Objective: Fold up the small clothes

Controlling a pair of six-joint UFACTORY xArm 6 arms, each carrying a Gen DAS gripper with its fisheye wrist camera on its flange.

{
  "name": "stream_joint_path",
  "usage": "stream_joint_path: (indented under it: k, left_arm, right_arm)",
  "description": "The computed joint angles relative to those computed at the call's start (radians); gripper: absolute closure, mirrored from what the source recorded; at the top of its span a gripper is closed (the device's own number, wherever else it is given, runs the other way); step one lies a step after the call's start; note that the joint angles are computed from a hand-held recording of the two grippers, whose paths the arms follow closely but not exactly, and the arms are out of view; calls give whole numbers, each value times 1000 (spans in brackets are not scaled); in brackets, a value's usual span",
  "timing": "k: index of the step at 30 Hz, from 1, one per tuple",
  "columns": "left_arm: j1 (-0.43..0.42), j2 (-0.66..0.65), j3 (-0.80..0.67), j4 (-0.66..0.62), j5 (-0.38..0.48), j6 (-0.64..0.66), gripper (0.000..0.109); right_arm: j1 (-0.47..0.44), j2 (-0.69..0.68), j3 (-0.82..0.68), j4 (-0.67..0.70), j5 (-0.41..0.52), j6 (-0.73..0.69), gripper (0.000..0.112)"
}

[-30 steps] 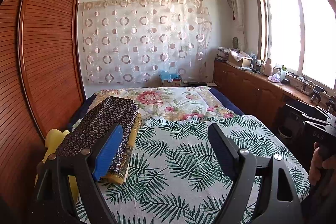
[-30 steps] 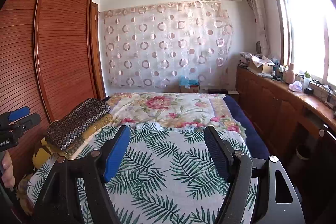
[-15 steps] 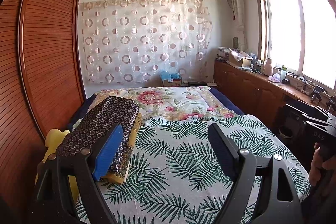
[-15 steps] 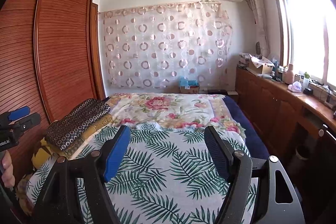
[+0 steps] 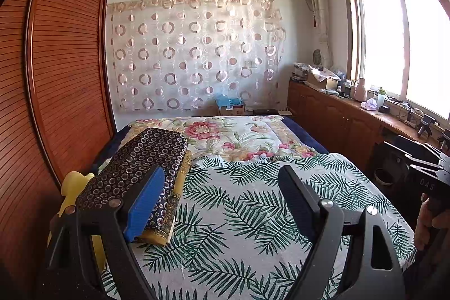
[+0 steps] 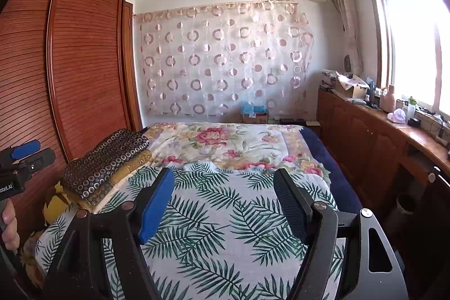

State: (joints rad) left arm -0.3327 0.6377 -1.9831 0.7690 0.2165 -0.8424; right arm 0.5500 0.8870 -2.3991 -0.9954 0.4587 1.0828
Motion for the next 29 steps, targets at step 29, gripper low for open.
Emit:
stream_joint_path:
  k: [29]
  left_arm:
    - [7, -3, 8, 12, -9, -12, 25]
  right_arm:
    - [-10, -14, 23, -22, -22, 15, 38]
